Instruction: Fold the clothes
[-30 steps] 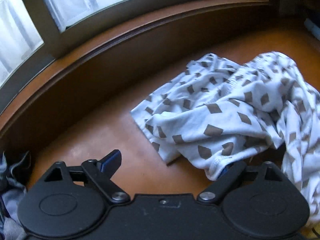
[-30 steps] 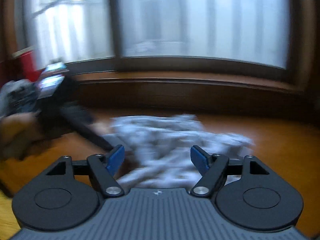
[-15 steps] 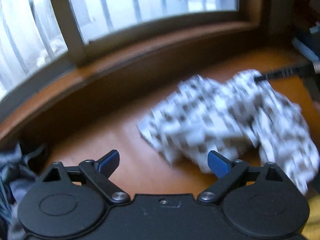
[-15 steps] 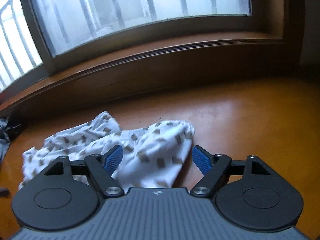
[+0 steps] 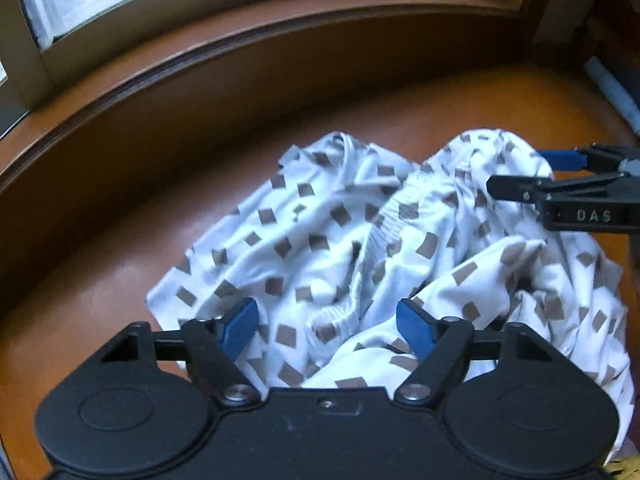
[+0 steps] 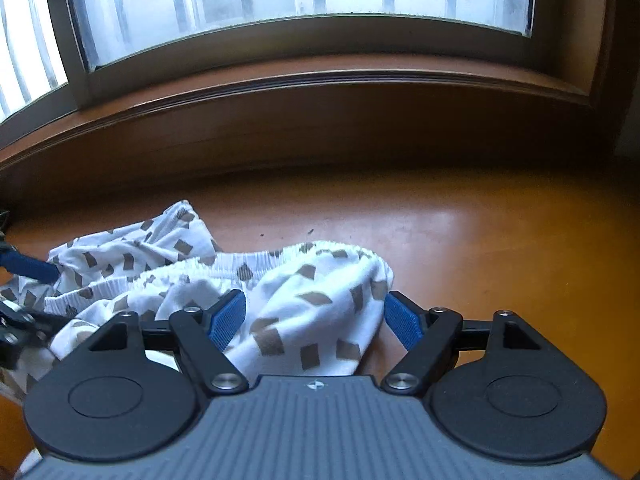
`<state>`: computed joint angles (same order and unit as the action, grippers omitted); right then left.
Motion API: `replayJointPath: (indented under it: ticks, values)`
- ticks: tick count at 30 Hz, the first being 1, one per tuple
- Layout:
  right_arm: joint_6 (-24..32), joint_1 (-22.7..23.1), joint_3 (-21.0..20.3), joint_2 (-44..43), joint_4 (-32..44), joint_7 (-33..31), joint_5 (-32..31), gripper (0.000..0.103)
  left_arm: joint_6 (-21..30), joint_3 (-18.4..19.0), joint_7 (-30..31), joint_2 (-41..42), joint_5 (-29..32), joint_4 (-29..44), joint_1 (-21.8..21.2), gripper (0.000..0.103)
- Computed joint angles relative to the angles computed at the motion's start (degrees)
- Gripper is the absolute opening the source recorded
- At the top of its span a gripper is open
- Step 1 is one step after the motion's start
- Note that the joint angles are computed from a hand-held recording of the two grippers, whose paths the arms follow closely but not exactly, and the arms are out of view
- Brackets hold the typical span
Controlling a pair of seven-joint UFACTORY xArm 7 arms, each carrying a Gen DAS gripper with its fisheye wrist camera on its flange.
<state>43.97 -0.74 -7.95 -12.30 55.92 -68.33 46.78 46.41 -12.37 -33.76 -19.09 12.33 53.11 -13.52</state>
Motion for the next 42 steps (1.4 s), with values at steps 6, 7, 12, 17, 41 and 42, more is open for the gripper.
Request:
replayJointPath:
  ticks: [6, 7, 12, 17, 41, 42]
  values:
    - [3.0, -0.5, -0.8, 0.9, 0.3, -0.1, 1.8, 0.019, -3.2, -1.1, -5.9, -2.9, 1.3, -3.3, 0.6, 0.020]
    - [3.7, -0.7, -1.1, 0.5, 0.1, -0.1, 3.3, 0.011, -4.3, -1.1, -7.1, -4.5, 1.3, -4.2, 0.9, 0.019]
    - [13.5, -1.9, -5.9, -3.9, 0.5, -2.9, 15.6, 0.008, -3.2, -5.9, -14.3, -9.8, 9.5, -3.1, 5.8, 0.016]
    - [22.8, -3.7, -11.0, -7.2, 4.1, -5.7, 26.7, 0.008, -3.3, -10.0, -18.0, -13.3, 19.6, 2.5, 10.7, 0.015]
    - [24.3, -19.5, -6.6, 2.5, 9.0, -26.2, 0.3, 0.078, 4.8, -12.3, -19.7, 8.1, 27.1, 12.4, 0.5, 0.060]
    - [24.4, -19.5, -7.4, 2.7, 8.7, -25.4, 1.2, 0.078, 4.4, -11.6, -18.7, 9.3, 27.7, 13.2, -0.1, 0.062]
